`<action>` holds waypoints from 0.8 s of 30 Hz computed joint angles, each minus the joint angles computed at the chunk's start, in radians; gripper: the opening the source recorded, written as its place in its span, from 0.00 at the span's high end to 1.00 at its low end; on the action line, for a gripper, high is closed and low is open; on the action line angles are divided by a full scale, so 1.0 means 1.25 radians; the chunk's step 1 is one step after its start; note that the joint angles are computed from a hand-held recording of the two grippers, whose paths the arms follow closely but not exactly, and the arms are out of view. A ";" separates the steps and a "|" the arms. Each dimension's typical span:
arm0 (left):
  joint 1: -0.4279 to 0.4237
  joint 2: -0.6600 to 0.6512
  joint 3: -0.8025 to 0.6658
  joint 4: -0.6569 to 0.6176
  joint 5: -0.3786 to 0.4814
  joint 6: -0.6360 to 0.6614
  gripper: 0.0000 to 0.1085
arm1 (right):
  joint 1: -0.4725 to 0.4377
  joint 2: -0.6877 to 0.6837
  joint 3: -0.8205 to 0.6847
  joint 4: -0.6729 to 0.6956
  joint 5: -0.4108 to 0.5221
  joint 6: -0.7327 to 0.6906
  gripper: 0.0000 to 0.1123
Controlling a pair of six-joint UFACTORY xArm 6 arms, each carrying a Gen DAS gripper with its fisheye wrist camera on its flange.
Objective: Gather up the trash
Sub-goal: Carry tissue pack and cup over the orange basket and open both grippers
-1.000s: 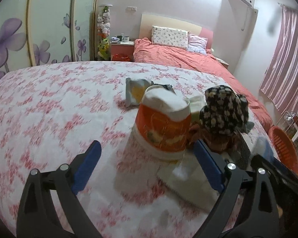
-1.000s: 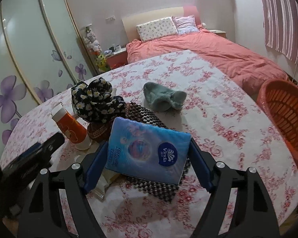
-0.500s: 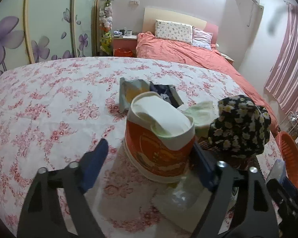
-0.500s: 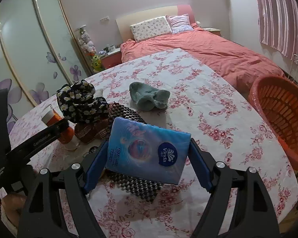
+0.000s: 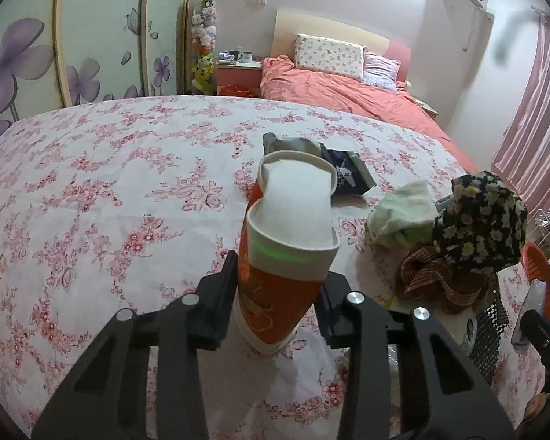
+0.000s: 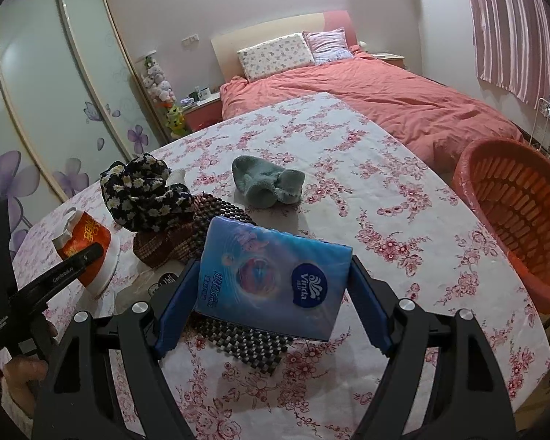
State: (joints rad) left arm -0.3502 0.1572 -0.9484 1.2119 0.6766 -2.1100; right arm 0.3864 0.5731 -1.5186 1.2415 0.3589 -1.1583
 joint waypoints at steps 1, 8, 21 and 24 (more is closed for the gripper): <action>-0.003 -0.003 0.001 0.004 0.005 -0.002 0.66 | -0.001 -0.002 0.002 0.007 -0.001 -0.009 0.31; -0.055 -0.035 -0.001 0.006 0.065 0.002 0.66 | -0.014 -0.034 0.026 0.094 -0.010 -0.102 0.31; -0.145 -0.038 -0.082 0.012 0.094 0.033 0.66 | -0.056 -0.082 0.052 0.309 -0.058 -0.336 0.31; -0.160 -0.014 -0.119 0.015 0.086 0.051 0.66 | -0.071 -0.080 0.045 0.357 -0.071 -0.381 0.31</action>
